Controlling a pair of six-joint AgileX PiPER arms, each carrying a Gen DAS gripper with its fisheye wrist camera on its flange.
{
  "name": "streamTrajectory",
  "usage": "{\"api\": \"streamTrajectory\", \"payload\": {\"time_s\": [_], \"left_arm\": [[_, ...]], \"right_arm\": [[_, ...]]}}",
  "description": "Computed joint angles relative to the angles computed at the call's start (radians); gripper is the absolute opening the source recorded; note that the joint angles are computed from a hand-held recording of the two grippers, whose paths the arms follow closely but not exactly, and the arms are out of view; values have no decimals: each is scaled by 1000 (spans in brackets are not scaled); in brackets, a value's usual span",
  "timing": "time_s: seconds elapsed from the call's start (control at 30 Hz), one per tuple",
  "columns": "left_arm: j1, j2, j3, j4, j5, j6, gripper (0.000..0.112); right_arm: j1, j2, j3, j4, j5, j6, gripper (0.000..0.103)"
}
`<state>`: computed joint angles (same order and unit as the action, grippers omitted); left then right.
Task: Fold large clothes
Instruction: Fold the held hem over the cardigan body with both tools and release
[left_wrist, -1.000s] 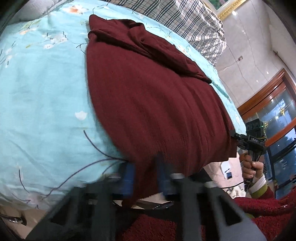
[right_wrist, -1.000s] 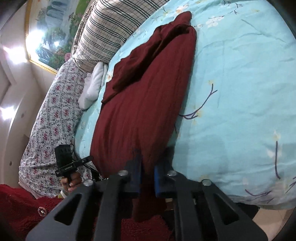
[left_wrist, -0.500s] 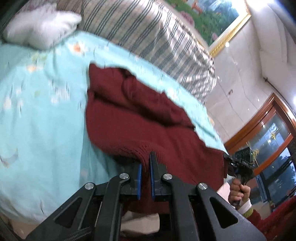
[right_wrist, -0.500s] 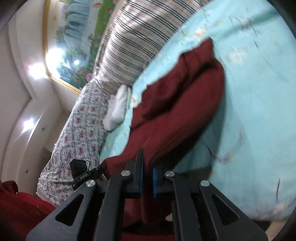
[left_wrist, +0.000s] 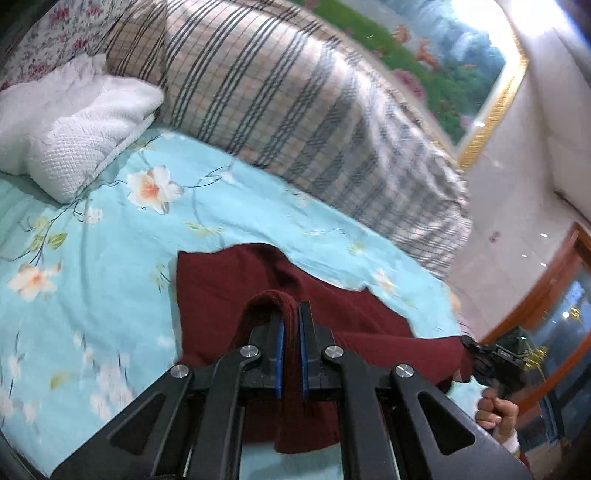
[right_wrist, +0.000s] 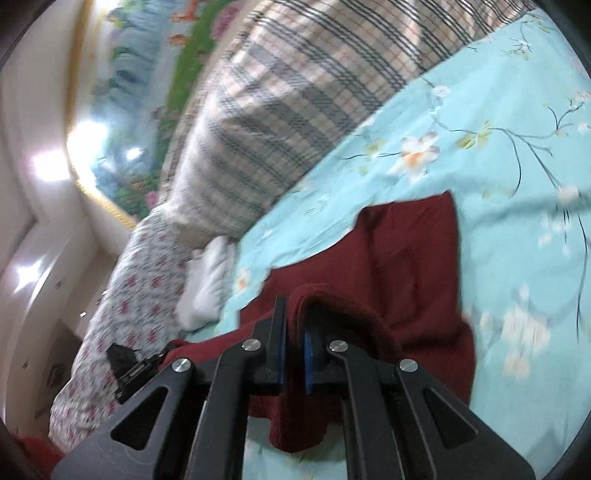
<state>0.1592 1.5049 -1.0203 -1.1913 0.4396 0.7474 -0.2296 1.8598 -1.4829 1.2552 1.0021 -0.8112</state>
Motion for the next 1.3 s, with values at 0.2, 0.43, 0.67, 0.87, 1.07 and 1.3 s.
{"api": "streamTrajectory", "payload": {"time_s": [0.2, 0.43, 0.67, 0.87, 1.07, 1.3], "left_arm": [[-19, 317, -270, 217, -25, -253, 3], [-21, 518, -419, 334, -27, -363, 4], [-6, 467, -350, 267, -7, -261, 14], [-47, 289, -152, 182, 25, -124, 16], [-213, 356, -238, 233, 114, -150, 18], [-194, 583, -554, 372, 240, -298, 10]], "right_arm": [[63, 274, -390, -295, -40, 370, 7], [74, 431, -584, -394, 16, 485, 8], [21, 399, -533, -301, 81, 446, 15], [11, 106, -158, -268, -83, 235, 59], [215, 57, -132, -506, -50, 181, 37], [357, 271, -490, -874, -51, 416, 30]]}}
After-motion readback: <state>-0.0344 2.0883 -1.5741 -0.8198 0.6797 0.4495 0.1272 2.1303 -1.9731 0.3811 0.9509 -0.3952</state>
